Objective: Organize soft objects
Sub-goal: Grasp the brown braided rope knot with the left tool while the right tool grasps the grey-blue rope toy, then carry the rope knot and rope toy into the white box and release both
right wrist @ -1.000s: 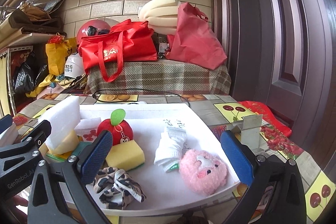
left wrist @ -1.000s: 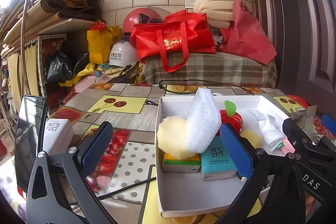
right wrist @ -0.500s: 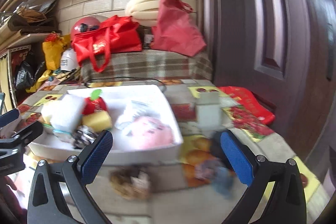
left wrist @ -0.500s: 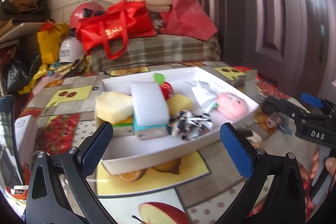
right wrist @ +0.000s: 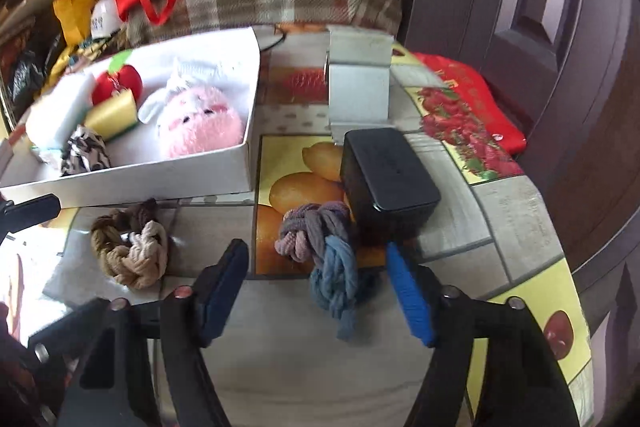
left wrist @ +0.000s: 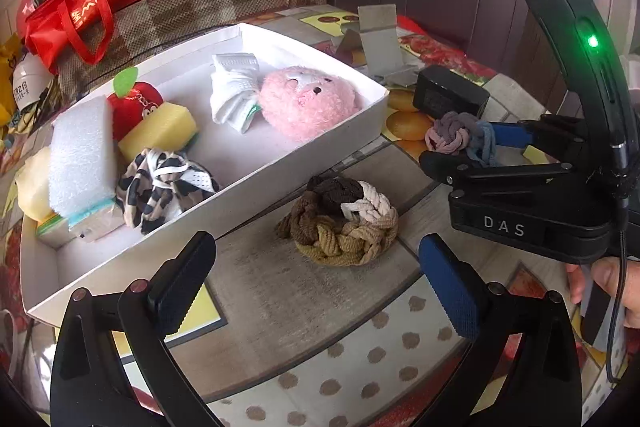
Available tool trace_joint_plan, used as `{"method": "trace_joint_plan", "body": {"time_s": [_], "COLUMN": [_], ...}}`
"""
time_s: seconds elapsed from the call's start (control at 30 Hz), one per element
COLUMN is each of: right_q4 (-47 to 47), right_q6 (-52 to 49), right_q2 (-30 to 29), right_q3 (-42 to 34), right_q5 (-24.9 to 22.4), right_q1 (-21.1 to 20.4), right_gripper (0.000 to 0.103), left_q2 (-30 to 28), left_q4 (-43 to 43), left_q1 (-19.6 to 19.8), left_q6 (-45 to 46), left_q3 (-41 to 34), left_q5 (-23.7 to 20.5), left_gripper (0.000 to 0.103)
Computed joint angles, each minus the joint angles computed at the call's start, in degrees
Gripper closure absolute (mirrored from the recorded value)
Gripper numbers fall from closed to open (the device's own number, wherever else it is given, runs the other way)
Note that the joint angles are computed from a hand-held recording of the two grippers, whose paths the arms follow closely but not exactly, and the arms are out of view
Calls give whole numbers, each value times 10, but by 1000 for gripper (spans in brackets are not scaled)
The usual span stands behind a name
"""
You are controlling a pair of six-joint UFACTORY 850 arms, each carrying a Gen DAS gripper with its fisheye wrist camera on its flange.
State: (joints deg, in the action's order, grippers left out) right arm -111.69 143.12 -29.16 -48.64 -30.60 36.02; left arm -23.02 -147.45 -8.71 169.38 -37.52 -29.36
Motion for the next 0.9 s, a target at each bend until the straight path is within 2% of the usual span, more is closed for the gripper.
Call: {"method": "trace_joint_plan", "body": {"time_s": [0.07, 0.1, 0.13, 0.17, 0.2, 0.23, 0.27, 0.33, 0.4, 0.5, 0.6, 0.67, 0.77, 0.9], "right_q4": [-13, -11, -20, -29, -31, -29, -36, -63, -94, -131, -100, -83, -75, -82], "right_q6": [14, 8, 11, 14, 12, 7, 11, 37, 76, 162, 189, 187, 170, 162], "right_q2": [-1, -2, 0, 1, 2, 2, 4, 13, 26, 50, 57, 55, 49, 39], "right_q3": [-1, -3, 0, 2, 3, 3, 6, 21, 44, 88, 113, 116, 105, 86], "right_q5": [5, 6, 5, 3, -2, -6, -10, -42, -83, -155, -240, -267, -269, -266], "right_q1": [-3, -1, 0, 3, 6, 9, 12, 22, 39, 68, 109, 130, 141, 144], "right_gripper": [45, 47, 55, 71, 73, 73, 75, 76, 76, 76, 75, 75, 75, 75], "left_q2": [-9, -14, -18, -20, -21, -18, -15, -9, 2, 30, 59, 70, 73, 64], "left_q4": [-67, -85, -79, -54, -12, 7, 2, 20, 34, 43, 4, -12, -29, -29], "left_q1": [-21, -28, -30, -25, -18, -14, -13, -7, 7, 44, 76, 94, 116, 143], "left_q6": [53, 66, 55, 28, -10, -23, -15, -25, -38, -35, 23, 56, 81, 62], "left_q3": [-12, -19, -23, -25, -26, -23, -18, -10, 6, 51, 109, 137, 150, 138], "left_q5": [26, 42, 44, 41, 34, 26, 18, 5, -32, -132, -242, -294, -330, -325], "left_gripper": [1, 4, 8, 21, 29, 48, 60, 65, 66, 66, 65, 65, 65, 65]}}
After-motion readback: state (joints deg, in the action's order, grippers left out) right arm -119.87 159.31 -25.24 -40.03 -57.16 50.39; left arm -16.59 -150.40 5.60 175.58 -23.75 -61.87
